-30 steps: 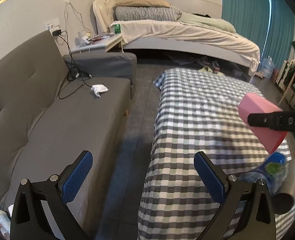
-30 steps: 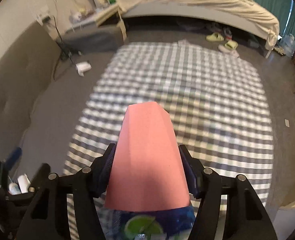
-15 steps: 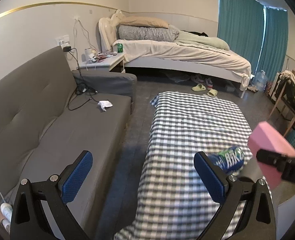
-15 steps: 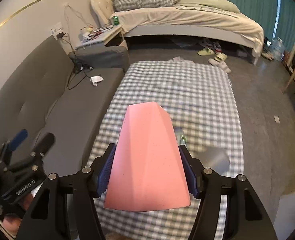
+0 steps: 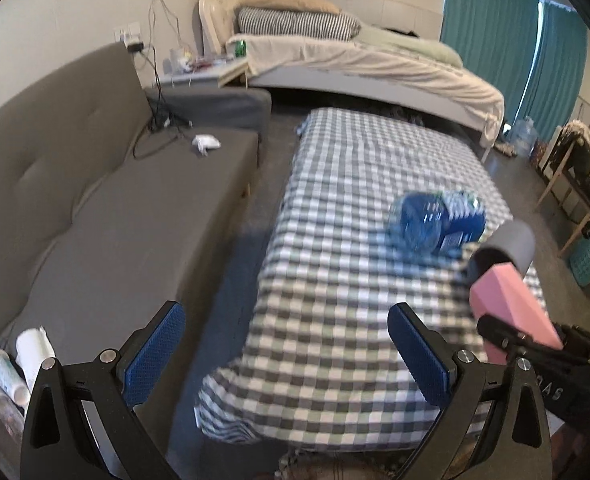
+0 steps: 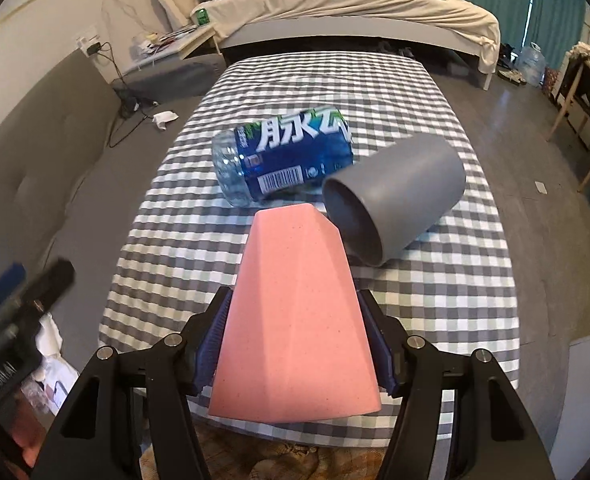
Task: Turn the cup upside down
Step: 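Lift the pink cup off the bottle with the right tool, then close the left tool on the pink cup while the right tool releases it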
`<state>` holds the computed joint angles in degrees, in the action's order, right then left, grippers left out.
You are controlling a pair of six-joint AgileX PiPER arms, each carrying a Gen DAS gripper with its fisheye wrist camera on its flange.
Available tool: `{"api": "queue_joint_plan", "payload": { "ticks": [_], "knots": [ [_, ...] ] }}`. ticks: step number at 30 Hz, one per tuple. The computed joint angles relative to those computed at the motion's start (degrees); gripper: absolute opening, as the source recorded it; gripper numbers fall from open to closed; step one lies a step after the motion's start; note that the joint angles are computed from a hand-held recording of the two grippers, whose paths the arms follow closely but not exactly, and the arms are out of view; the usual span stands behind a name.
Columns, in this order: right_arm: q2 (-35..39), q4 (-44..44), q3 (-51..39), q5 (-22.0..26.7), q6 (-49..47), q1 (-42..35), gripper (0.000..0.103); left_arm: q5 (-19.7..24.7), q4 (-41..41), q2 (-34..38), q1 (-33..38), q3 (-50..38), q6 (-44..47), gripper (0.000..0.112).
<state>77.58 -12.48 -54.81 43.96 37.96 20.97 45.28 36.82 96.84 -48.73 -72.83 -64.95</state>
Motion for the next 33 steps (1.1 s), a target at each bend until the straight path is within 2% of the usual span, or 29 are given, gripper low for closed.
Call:
{"api": "queue_joint_plan", "payload": {
  "ticks": [7, 15, 17, 19, 22, 26, 30, 33],
  "knots": [
    [2.71, 0.97, 1.18, -4.01, -1.07, -1.05, 0.061, -0.39, -0.29, 3.29, 0.31, -0.58, 0.80, 0.103],
    [4.15, 7.22, 3.80, -7.39, -7.42, -3.80, 0.062, 0.68, -1.89, 6.35, 0.71, -2.63, 1.77, 0.103],
    [4.52, 8.07, 4.20, -7.86, -8.62, -4.34, 0.066, 1.47, -2.09, 7.04, 0.40, -3.16, 1.57, 0.103],
    [4.33, 8.14, 4.86, -8.15, -8.93, -4.76, 0.076, 2.14, -2.20, 7.59, 0.02, -3.70, 1.49, 0.103],
    [1.51, 9.80, 6.51, -8.95, -10.78, -5.99, 0.080, 3.85, -2.76, 8.22, -0.63, -4.89, 1.55, 0.103],
    [-4.17, 12.10, 7.23, -7.39, -15.84, -8.32, 0.082, 8.54, -2.44, 9.52, -2.45, -8.67, 1.22, 0.103],
    [-10.37, 16.98, 7.19, -2.76, -26.34, -12.84, 0.082, 10.00, -4.50, 10.68, -3.92, -12.71, 3.05, 0.103],
    [-14.24, 13.29, 8.01, 0.36, -28.18, -14.85, 0.082, 11.01, -6.49, 12.49, -5.44, -17.06, 5.40, 0.103]
  ]
}}
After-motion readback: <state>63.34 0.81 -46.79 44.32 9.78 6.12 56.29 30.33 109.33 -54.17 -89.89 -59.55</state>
